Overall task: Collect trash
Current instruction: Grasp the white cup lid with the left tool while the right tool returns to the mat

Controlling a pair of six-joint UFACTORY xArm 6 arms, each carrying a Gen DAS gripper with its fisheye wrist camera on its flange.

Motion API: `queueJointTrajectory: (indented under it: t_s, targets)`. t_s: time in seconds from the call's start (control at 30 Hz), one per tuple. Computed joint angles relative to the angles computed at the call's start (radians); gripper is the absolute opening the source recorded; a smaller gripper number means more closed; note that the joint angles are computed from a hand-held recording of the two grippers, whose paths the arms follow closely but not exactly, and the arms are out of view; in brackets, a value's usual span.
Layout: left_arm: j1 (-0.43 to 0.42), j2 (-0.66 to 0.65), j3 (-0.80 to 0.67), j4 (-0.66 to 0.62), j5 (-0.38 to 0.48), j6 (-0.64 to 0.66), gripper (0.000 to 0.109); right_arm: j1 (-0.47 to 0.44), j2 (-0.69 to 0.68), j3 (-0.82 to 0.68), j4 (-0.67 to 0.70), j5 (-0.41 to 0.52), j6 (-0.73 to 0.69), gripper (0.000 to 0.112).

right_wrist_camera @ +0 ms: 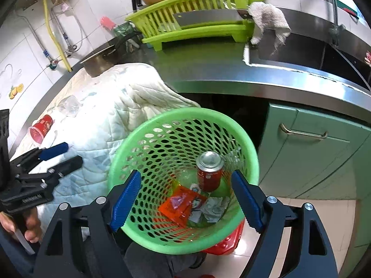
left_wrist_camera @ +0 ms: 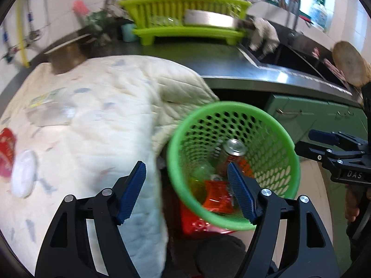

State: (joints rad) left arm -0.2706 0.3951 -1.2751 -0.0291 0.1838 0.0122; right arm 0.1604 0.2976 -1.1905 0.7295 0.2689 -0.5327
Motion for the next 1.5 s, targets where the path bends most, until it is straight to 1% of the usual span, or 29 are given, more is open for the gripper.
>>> queueJointTrajectory:
  t_s: [0.17,0.27,0.37,0.4,0.43,0.53,0.57,0.6,0.67,0.7,0.8,0.83,0.87,0.9,0.93,1.07,1.1,1.17,1.27,1.5]
  targets:
    - [0.104,-0.082,0.077,0.356,-0.030,-0.345,0.073,0.029,0.003,-0.018,-0.005,0.007,-0.008,0.078]
    - [0.175,-0.113,0.092,0.512,-0.018,-0.502,0.079,0.050,0.012,-0.037,0.009,0.018,-0.023,0.079]
    - [0.245,-0.130,0.101,0.604,-0.006,-0.587,0.079,0.076,0.019,-0.052,0.007,0.023,-0.033,0.081]
    - [0.265,-0.131,0.099,0.617,-0.002,-0.599,0.080,0.084,0.022,-0.058,0.005,0.027,-0.035,0.081]
    - [0.288,-0.133,0.098,0.628,0.003,-0.612,0.081,0.094,0.025,-0.065,0.003,0.032,-0.040,0.082]
    - [0.346,-0.130,0.089,0.666,0.013,-0.666,0.091,0.116,0.035,-0.083,0.010,0.041,-0.054,0.082]
    - [0.360,-0.127,0.086,0.651,0.012,-0.660,0.093,0.122,0.036,-0.087,0.010,0.042,-0.056,0.083]
    - [0.377,-0.117,0.082,0.595,0.001,-0.613,0.094,0.131,0.041,-0.095,0.010,0.045,-0.057,0.083]
    - [0.385,-0.103,0.076,0.472,-0.004,-0.513,0.095,0.142,0.047,-0.107,0.014,0.049,-0.063,0.084]
    - [0.388,-0.088,0.065,0.386,-0.004,-0.437,0.095,0.148,0.051,-0.115,0.016,0.053,-0.067,0.084]
    - [0.390,-0.047,0.030,0.278,0.001,-0.343,0.097,0.165,0.060,-0.132,0.025,0.063,-0.084,0.084]
    - [0.385,-0.033,0.020,0.194,0.000,-0.270,0.097,0.169,0.065,-0.140,0.023,0.066,-0.086,0.084]
    - [0.381,-0.021,0.009,0.140,0.004,-0.225,0.098,0.171,0.069,-0.146,0.019,0.069,-0.085,0.084]
    - [0.381,-0.015,0.004,0.116,0.006,-0.203,0.098,0.174,0.076,-0.156,0.010,0.075,-0.080,0.084]
    - [0.379,-0.005,-0.006,0.100,0.010,-0.188,0.098,0.177,0.083,-0.165,0.002,0.078,-0.076,0.084]
    - [0.377,0.047,-0.073,0.117,0.052,-0.193,0.098,0.182,0.111,-0.204,-0.020,0.090,-0.063,0.084]
    - [0.378,0.062,-0.091,0.160,0.058,-0.227,0.098,0.182,0.117,-0.214,-0.021,0.094,-0.063,0.084]
    - [0.375,0.077,-0.113,0.150,0.073,-0.219,0.098,0.186,0.131,-0.234,-0.024,0.100,-0.065,0.084]
    - [0.376,0.099,-0.145,0.174,0.092,-0.244,0.098,0.191,0.156,-0.269,-0.051,0.113,-0.047,0.084]
    - [0.382,0.144,-0.209,0.161,0.131,-0.239,0.097,0.202,0.211,-0.351,-0.101,0.143,-0.025,0.084]
